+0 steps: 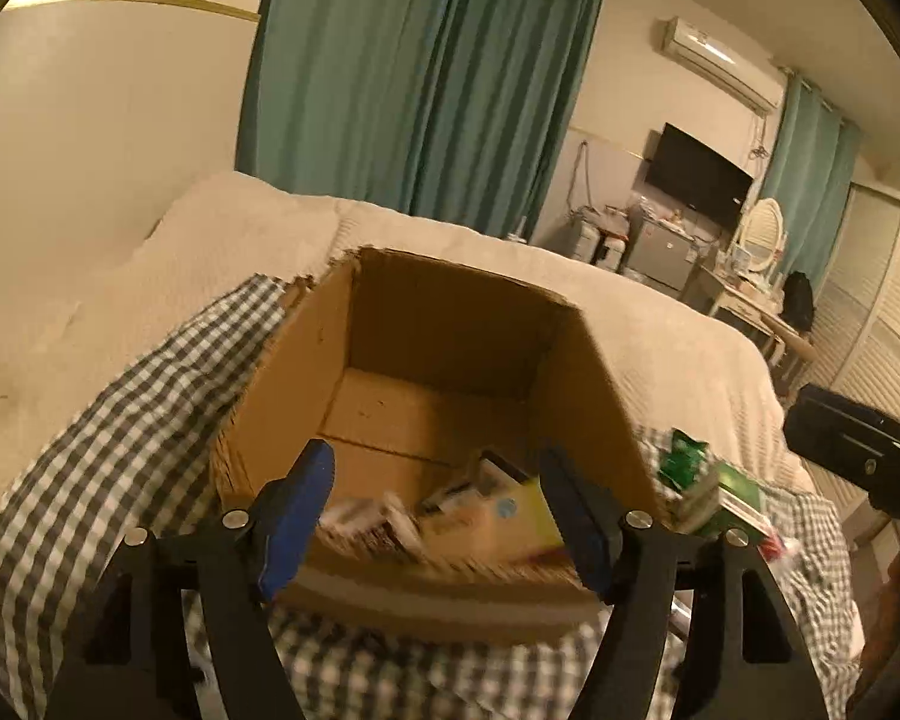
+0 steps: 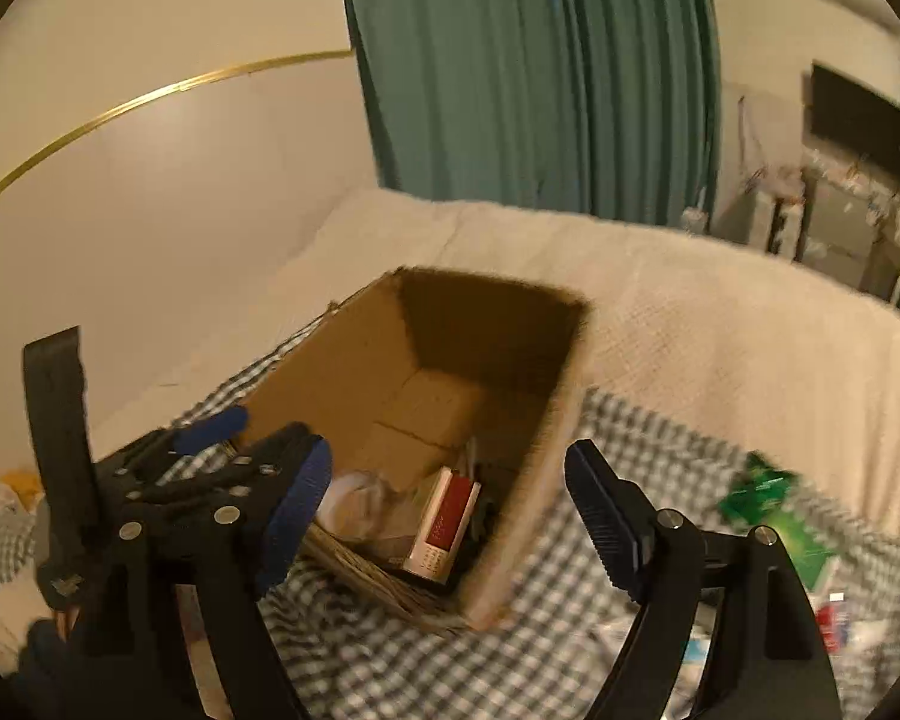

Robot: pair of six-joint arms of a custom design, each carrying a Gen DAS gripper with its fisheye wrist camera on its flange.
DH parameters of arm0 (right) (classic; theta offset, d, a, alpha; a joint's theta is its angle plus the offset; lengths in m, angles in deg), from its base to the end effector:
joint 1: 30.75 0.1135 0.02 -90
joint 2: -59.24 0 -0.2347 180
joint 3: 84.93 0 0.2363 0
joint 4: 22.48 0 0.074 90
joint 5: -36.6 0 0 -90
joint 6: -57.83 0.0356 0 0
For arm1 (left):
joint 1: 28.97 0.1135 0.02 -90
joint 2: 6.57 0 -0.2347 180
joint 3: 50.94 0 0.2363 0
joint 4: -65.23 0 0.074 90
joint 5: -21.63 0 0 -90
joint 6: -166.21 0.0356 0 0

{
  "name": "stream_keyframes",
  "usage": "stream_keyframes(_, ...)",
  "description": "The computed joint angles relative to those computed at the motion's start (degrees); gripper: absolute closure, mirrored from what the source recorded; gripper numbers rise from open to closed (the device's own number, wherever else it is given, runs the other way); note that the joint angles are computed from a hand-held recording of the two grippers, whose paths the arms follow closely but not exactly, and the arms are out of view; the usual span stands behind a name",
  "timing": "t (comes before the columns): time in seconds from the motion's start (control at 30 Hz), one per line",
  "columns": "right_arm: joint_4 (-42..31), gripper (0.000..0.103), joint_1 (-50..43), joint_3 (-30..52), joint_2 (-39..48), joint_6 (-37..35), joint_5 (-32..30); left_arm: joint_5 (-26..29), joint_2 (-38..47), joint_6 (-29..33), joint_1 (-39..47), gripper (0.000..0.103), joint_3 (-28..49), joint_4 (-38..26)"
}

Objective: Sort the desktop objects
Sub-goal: 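Move both tools back over the pile of items, then grasp the black curved plastic piece with the left tool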

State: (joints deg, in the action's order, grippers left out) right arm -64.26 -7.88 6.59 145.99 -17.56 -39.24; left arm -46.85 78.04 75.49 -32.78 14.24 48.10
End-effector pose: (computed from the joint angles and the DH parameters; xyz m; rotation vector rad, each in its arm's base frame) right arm 0.3064 0.1198 0.3021 -0.0225 2.1955 0.0932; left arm 0.3053 -0.0334 0.2047 0.2678 2.1782 -0.4583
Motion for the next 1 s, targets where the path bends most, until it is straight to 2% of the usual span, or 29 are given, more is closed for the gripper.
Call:
stream_keyframes(0.03,-0.68,0.023,0.48,-1.4,-2.16,-0.38,1.43,-0.25,-2.04,-0.05,-0.53,0.028,-0.97,-0.69)
stream_keyframes(0.17,-7.12,0.023,2.96,-8.38,-14.41,1.31,7.9,-0.26,-13.09,-1.73,-4.35,0.011,-6.28,-3.8)
stream_keyframes(0.33,-17.06,0.023,1.15,-16.04,-27.15,5.87,9.8,-4.37,-21.58,-6.7,-15.61,0.007,-9.76,-9.58)
stream_keyframes(0.47,-21.76,0.023,-4.3,-22.85,-36.74,4.99,9.29,-8.72,-22.99,-11.74,-25.6,0.007,-13.64,-9.16)
stream_keyframes(0.63,-25.7,0.021,-8.97,-32.26,-49.9,3.3,9.15,-15.1,-18.99,-15.54,-37.14,0.007,-17.52,-4.03)
stream_keyframes(0.77,-26.58,0.021,-17.64,-41.02,-60.22,-1.16,4.79,-17.74,-11.75,-17.01,-44.06,0.007,-18.8,1.6)
stream_keyframes(0.9,-26.29,0.021,-31.4,-50.64,-70.82,-6.83,-4.36,-19.23,-2.09,-16.9,-47.64,0.007,-17.88,6.04)
stream_keyframes(1.0,-26.55,0.021,-41.19,-56.97,-77.74,-11.28,-11.9,-17.98,4.91,-18.07,-49.22,0.007,-16.54,9.79)
